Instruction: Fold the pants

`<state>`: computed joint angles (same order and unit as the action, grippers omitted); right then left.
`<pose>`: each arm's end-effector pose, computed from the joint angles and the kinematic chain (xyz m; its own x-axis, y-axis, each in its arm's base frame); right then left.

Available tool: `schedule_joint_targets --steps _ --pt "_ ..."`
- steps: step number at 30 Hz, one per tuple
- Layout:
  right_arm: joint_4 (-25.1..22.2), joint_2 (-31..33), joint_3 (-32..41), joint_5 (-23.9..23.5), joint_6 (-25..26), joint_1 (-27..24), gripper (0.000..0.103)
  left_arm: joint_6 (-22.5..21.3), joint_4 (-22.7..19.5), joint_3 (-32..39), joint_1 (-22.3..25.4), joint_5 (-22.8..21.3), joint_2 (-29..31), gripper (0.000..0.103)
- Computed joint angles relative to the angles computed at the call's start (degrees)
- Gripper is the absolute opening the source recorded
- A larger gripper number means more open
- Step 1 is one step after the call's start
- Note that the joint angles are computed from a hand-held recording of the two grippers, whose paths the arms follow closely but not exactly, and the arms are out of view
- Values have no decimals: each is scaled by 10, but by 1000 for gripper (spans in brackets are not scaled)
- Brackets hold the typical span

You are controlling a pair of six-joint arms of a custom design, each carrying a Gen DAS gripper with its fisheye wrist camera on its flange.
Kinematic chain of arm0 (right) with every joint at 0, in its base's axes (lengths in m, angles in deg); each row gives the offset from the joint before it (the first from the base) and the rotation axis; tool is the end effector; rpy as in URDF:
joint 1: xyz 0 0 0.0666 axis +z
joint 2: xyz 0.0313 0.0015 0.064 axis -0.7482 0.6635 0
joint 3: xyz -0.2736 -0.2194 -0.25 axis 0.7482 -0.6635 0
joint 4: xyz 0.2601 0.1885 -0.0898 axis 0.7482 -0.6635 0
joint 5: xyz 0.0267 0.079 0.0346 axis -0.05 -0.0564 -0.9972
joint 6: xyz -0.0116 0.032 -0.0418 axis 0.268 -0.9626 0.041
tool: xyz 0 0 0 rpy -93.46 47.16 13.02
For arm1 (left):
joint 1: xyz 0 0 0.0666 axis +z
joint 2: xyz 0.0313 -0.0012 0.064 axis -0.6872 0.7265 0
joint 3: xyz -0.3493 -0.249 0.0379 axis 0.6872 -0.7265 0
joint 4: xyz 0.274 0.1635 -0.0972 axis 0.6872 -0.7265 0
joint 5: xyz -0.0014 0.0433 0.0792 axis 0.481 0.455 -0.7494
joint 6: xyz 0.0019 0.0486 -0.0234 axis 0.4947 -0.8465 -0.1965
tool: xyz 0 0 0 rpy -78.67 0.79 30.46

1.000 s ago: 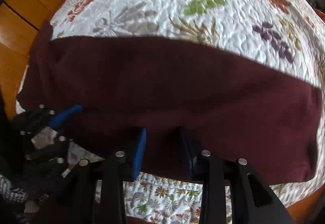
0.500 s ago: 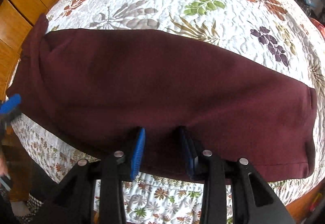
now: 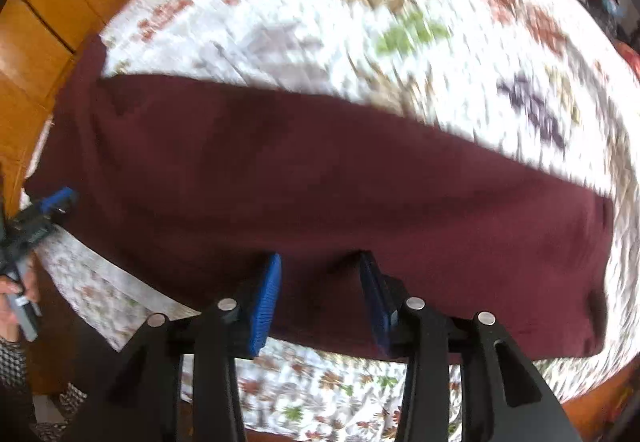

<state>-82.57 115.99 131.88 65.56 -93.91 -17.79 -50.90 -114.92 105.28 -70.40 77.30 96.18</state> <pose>0.2698 0.1533 0.4470 -0.8907 0.3197 -0.3231 0.2871 0.9468 0.1455 0.4221 -0.2186 0.4034 -0.7872 0.4373 -0.4349 0.5089 0.8589 -0.0575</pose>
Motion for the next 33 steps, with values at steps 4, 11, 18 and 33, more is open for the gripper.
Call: schedule_joint_targets --steps 4,11,18,33 --pt "53 59 90 -51 88 8 47 2 3 -4 17 40 -6 39" --pt "66 230 276 -149 189 13 47 -3 -8 12 50 40 -19 42" --pt "22 349 416 -209 203 -5 48 2 -27 29 109 15 4 46" --pt "31 337 449 -202 281 38 4 12 7 19 148 -2 -9 58"
